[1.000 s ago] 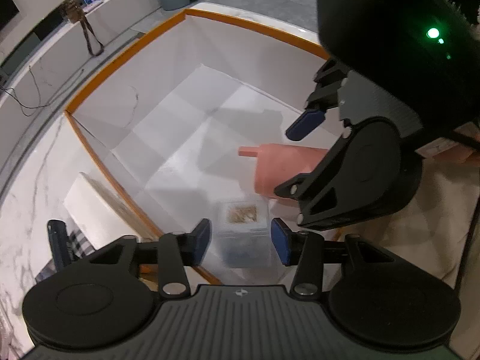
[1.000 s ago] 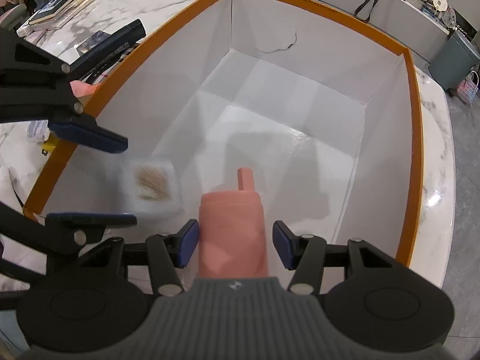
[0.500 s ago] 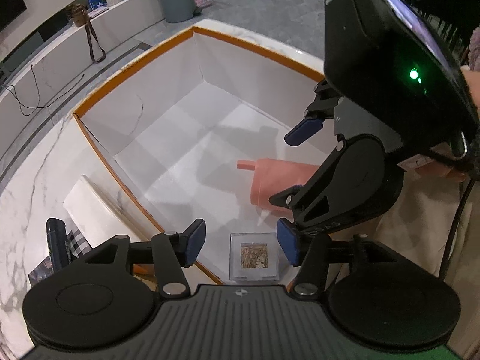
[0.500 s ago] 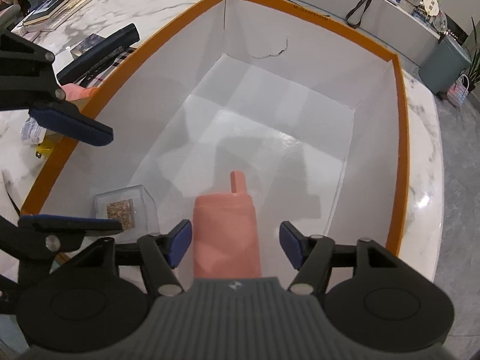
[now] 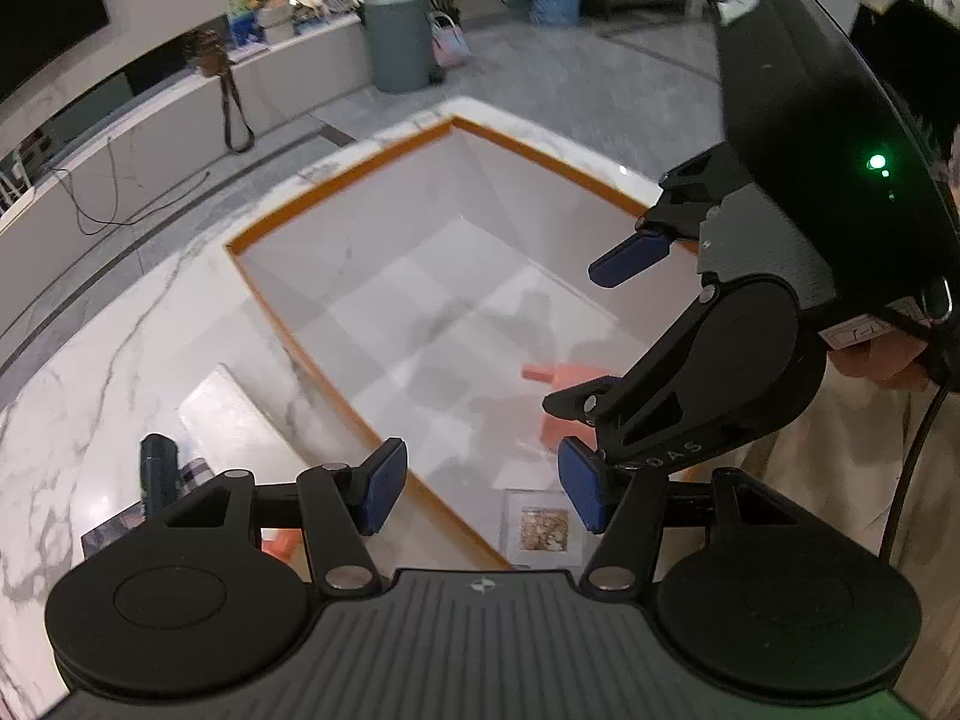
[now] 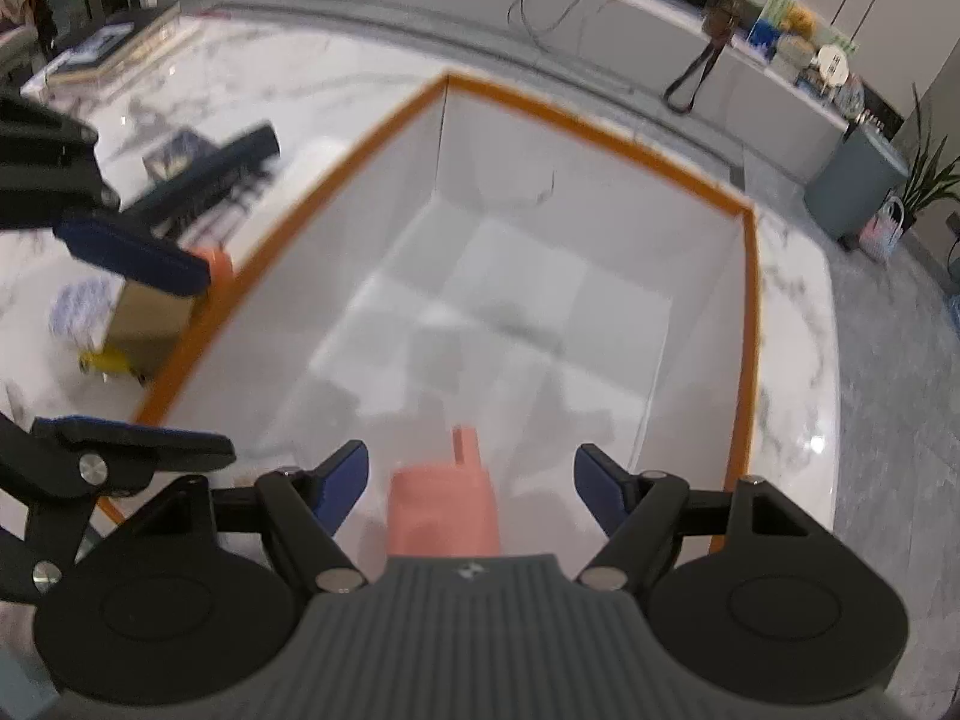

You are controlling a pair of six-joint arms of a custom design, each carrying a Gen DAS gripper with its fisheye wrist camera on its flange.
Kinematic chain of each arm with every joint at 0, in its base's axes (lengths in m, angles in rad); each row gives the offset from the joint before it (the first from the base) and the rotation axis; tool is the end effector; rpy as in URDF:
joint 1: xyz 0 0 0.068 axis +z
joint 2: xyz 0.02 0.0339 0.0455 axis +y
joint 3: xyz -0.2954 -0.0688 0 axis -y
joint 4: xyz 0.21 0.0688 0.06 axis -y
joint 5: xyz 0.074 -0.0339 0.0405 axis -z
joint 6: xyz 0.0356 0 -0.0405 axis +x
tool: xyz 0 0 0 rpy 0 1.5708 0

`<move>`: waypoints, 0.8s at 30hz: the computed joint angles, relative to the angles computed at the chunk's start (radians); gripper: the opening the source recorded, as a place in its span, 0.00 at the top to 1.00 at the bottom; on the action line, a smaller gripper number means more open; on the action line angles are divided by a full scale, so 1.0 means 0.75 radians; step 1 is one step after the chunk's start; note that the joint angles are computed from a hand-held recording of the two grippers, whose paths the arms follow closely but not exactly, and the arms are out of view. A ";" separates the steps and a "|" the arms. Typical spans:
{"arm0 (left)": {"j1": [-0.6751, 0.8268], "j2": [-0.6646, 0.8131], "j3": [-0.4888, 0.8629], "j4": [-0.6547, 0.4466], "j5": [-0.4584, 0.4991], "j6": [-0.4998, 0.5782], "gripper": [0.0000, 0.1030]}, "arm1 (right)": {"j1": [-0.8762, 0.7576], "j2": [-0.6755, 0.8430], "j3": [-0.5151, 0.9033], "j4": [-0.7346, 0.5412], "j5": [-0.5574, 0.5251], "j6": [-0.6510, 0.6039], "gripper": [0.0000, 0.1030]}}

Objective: Organize rigid objects
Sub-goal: 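Return to the table and grasp the Vaseline tube with the left tool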

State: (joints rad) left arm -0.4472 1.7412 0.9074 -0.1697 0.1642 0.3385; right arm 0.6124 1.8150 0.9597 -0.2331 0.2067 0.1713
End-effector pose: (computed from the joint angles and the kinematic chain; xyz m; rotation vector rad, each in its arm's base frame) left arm 0.2809 -0.1412 0.1974 1.0420 2.3533 -0.2521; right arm 0.2701 0.1808 0.1846 -0.5078 2.5703 -0.0050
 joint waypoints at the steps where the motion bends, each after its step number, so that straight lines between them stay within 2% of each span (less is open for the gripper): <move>1: 0.019 -0.015 -0.006 0.003 0.016 -0.004 0.33 | 0.006 -0.011 0.005 0.010 0.011 0.004 0.27; 5: 0.106 -0.075 -0.046 0.035 0.065 -0.030 0.33 | 0.041 -0.040 0.023 0.065 0.044 0.019 0.27; 11: 0.221 -0.133 -0.089 0.058 0.061 -0.038 0.33 | 0.114 -0.020 0.113 0.117 0.063 -0.014 0.28; 14: 0.289 -0.148 -0.092 0.049 0.079 -0.035 0.33 | 0.159 0.024 0.183 0.113 0.062 -0.025 0.29; 18: 0.369 -0.163 -0.097 0.028 0.094 0.000 0.34 | 0.209 0.103 0.293 0.083 0.052 -0.042 0.37; 24: 0.486 -0.124 -0.071 -0.015 0.121 0.074 0.34 | 0.252 0.235 0.447 0.043 0.009 -0.055 0.40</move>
State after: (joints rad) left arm -0.0828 1.6480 0.8544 -0.1809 0.2550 0.3941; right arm 0.8012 1.9912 1.2947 -0.2009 0.2138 0.1296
